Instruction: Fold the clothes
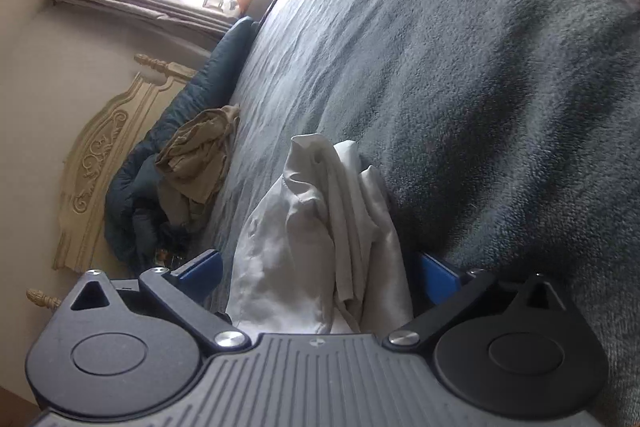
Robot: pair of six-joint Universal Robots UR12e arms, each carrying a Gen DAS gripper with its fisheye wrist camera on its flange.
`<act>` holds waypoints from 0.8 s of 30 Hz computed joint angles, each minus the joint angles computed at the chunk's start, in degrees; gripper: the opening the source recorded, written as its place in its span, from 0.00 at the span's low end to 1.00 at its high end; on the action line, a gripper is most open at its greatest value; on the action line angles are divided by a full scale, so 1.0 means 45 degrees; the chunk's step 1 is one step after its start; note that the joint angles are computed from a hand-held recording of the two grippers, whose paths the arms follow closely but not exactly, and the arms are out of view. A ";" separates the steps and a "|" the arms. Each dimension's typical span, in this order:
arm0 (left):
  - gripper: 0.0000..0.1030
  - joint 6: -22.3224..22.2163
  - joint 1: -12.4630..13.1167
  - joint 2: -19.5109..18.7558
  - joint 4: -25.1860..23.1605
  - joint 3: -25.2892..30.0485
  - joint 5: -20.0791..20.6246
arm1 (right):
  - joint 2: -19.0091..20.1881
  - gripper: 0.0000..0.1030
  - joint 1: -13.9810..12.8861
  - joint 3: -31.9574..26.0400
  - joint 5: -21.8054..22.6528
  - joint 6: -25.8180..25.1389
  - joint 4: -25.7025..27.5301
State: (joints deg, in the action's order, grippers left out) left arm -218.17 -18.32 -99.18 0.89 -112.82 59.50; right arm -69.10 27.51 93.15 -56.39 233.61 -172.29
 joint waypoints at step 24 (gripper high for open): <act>0.38 -0.1033 -0.0158 0.0459 0.0560 0.0000 0.0936 | -0.0484 0.14 0.1442 -0.1479 -0.3940 -0.4481 0.2961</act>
State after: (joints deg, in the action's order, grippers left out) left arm -222.82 -19.03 -97.12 3.41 -112.82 63.71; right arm -71.27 34.00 86.50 -74.11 213.45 -158.96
